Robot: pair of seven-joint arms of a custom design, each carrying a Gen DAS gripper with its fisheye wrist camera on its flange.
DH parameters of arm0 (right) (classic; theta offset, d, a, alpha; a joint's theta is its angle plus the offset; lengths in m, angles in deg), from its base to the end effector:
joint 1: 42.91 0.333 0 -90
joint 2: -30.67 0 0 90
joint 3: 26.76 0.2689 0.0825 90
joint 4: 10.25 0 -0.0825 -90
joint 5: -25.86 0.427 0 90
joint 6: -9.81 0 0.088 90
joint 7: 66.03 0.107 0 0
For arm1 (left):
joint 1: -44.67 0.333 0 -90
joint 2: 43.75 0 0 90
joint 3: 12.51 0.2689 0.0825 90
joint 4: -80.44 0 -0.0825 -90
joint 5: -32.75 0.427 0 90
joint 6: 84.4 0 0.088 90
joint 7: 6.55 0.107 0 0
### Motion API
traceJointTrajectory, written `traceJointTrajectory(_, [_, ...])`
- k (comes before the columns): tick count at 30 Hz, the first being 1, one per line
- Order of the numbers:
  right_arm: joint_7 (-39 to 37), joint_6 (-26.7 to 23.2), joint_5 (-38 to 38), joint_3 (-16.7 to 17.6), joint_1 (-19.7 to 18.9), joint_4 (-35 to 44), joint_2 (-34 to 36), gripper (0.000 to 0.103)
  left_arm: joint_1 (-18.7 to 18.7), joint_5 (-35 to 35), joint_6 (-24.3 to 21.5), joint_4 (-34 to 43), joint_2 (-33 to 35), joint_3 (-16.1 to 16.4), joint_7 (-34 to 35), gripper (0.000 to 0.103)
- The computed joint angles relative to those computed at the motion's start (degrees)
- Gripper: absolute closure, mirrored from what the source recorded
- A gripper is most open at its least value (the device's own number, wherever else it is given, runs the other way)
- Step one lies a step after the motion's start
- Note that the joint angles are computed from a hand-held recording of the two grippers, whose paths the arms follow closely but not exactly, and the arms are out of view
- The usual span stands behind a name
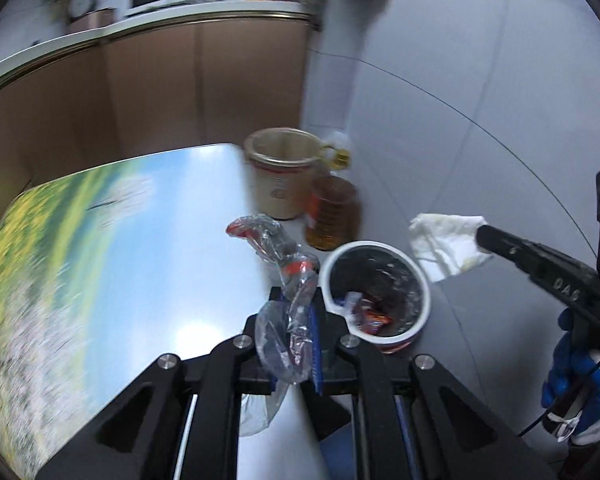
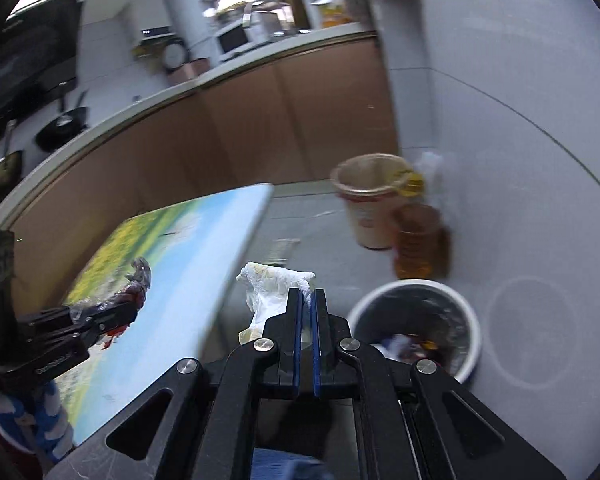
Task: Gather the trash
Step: 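Lift and carry the bag and tissue over the bin with both tools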
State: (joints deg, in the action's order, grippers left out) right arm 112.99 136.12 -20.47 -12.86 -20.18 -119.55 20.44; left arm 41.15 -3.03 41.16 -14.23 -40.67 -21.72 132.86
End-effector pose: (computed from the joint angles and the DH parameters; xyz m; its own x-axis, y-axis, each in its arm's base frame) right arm 0.4898 0.3438 0.5798 -0.4240 -0.8730 -0.2411 -0.4935 0.4459 -0.7467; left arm 0.6392 -0.1636 0.5750 -0.7671 -0.6318 0.1116 -0.5243 0.5171 -0.6765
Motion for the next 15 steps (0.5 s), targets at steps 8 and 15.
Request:
traceJointTrajectory(8, [1.37, -3.08, 2.16, -1.17, -2.66, -7.27, -4.49, 0.099, -4.86, 7.28, -1.27, 8.56, 9.35, -4.25, -4.37, 0.092])
traceJointTrajectory(15, [0.58, -3.13, 4.06, -2.43, -5.2, -8.65, -2.98, 0.097, -8.92, 14.36, -2.66, 18.59, 19.78, -6.71, -10.46, 0.09])
